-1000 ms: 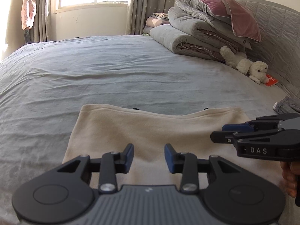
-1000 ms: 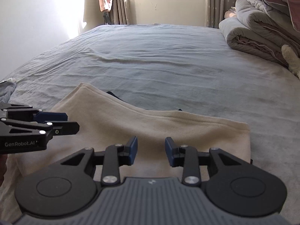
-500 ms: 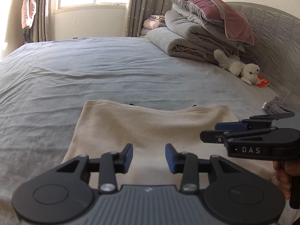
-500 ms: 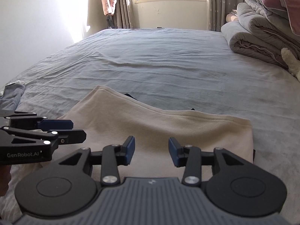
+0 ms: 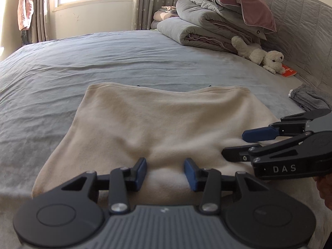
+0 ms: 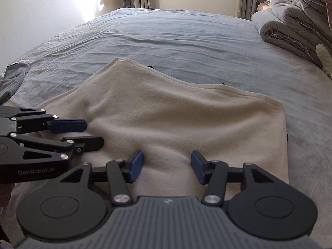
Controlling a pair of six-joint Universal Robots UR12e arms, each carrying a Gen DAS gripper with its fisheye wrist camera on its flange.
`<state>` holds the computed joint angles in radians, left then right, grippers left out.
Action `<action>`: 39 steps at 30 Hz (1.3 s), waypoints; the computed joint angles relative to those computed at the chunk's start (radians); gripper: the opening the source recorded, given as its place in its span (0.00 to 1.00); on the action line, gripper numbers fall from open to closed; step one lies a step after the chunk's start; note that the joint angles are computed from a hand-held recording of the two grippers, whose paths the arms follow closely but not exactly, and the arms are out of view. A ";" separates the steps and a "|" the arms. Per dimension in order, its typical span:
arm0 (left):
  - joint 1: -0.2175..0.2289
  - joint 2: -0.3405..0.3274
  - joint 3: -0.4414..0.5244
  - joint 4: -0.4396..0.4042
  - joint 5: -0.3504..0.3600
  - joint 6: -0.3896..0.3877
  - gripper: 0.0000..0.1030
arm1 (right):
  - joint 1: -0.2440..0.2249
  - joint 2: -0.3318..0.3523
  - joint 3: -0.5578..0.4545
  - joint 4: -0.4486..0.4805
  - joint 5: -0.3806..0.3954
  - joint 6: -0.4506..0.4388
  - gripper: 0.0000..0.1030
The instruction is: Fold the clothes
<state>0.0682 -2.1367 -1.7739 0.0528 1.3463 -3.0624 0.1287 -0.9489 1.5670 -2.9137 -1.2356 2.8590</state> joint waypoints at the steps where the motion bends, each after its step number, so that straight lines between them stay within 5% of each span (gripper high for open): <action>1: 0.002 0.002 -0.001 -0.002 -0.005 -0.003 0.42 | -0.003 -0.005 0.003 0.002 0.008 0.011 0.53; 6: 0.004 0.001 -0.001 -0.002 -0.012 -0.008 0.42 | -0.013 -0.031 0.032 -0.016 0.082 -0.003 0.53; 10: 0.002 0.000 0.003 -0.012 -0.008 -0.005 0.42 | 0.007 -0.014 0.039 -0.020 0.021 -0.072 0.58; 29: -0.010 0.002 0.007 -0.026 0.031 0.007 0.42 | 0.000 -0.037 0.058 -0.011 0.001 -0.085 0.62; 33: -0.006 0.003 0.005 -0.025 0.021 0.011 0.42 | -0.013 -0.049 0.065 0.008 -0.032 -0.090 0.66; 39: -0.002 0.004 0.007 -0.033 0.008 0.007 0.43 | -0.070 -0.072 0.085 0.066 0.048 -0.064 0.70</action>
